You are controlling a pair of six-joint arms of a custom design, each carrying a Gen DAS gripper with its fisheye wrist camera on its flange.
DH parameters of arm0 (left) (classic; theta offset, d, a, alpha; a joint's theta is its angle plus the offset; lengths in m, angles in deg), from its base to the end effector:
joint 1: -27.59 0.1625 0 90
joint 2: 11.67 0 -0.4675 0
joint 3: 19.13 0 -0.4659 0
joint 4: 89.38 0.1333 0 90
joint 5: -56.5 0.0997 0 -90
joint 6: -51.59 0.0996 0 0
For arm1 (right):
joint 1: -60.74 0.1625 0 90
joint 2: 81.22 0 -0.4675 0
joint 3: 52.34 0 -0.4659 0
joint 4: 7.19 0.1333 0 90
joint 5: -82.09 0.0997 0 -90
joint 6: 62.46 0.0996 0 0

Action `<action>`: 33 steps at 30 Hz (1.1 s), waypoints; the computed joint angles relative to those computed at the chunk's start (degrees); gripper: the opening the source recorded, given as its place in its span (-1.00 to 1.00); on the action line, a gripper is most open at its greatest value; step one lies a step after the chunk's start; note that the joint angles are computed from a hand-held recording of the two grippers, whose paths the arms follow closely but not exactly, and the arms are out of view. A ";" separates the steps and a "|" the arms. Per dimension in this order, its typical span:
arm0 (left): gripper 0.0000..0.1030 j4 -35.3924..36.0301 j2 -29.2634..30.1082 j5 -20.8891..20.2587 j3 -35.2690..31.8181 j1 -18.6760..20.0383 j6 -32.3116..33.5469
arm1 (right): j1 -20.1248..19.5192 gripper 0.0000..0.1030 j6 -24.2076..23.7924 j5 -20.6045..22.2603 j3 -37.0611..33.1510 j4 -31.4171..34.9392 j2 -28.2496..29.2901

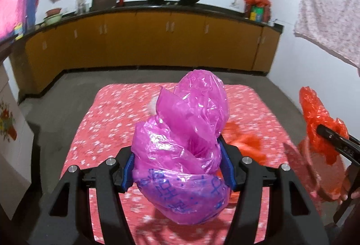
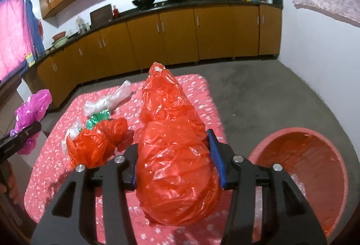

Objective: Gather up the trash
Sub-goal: 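Carry the orange bag with the right tool while the left tool carries the pink bag over the basket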

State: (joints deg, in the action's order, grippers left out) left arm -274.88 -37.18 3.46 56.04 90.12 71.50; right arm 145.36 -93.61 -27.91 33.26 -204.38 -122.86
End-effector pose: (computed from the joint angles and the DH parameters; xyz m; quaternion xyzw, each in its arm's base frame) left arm -0.2207 -0.8433 0.0248 0.2379 0.8495 -0.3878 0.2670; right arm 0.0226 -0.8189 0.1966 0.0983 -0.8378 0.4439 0.3022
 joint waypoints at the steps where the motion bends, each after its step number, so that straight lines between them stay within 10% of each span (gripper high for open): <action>1: 0.18 -0.31 0.04 -0.66 0.31 -0.55 0.46 | -0.08 -0.05 -0.01 -0.03 0.77 -0.92 -0.60; 33: 0.18 6.34 8.32 -14.19 -2.79 -8.38 1.35 | -6.32 -0.05 -0.88 -4.09 17.72 -21.06 -14.64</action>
